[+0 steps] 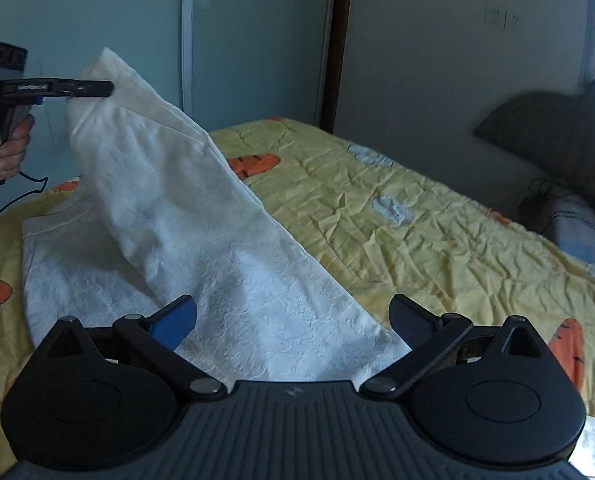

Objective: Fold towel

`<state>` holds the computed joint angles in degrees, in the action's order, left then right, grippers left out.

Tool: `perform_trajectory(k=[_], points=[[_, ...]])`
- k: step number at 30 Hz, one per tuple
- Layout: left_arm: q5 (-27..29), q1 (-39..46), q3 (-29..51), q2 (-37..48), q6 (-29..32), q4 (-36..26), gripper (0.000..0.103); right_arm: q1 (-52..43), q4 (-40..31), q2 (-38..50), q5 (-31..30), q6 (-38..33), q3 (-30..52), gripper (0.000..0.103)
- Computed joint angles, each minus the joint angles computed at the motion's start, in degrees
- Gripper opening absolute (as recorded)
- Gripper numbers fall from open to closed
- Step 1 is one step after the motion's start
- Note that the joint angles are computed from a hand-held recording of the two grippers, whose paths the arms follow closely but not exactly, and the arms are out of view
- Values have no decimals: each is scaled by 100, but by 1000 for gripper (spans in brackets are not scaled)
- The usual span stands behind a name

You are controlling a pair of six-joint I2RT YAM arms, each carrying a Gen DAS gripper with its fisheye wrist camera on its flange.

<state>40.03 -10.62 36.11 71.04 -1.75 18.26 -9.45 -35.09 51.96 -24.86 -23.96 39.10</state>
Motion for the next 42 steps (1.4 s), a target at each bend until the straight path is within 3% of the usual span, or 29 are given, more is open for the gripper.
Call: perform_trajectory(k=[6,12,14,15,16,17,19,22,26,30,32,34,40,42], points=[[232,101,-443,-369,-178,338,8,448,792,2451,353,-468,848,102],[389,255,-541,-374,-192,409,8,616,127,3733,167,-956,1720,101],[372,282,-544,-318,-192,402,8,583,-177,4053,57,-1033,2014,80],[379,303,-551,-348,-173,317,8,583,-215,4171,-2,-989,2119,56],[366,305,-537,-323,-137,265,8,596,-174,4240,-9,-901,2178,43],[346,309,-530,-297,-110,224,8,591,-159,4180,1,-873,2143,26],[303,339,-530,-203,-129,267,8,616,-108,3987,82,-766,2035,14],[322,479,-534,-57,-340,395,8,553,-168,3420,-109,-739,1713,6],[426,711,-513,-128,-536,135,11,428,-452,1866,-639,-638,966,6],[616,1106,-376,-132,-612,-797,33,390,-1091,179,-1025,-408,77,5],[785,1422,-549,-290,-760,-1130,62,575,-1190,-442,-849,-164,-379,5],[899,1705,-848,-686,-850,-1418,72,728,-1042,-875,-718,288,-832,5],[1259,2781,-1321,-2475,-552,-3687,80,1085,-393,-1216,-527,1128,-1437,5],[1266,3216,-1417,-3316,-842,-4661,86,1107,-299,-1272,-532,1220,-1503,5]])
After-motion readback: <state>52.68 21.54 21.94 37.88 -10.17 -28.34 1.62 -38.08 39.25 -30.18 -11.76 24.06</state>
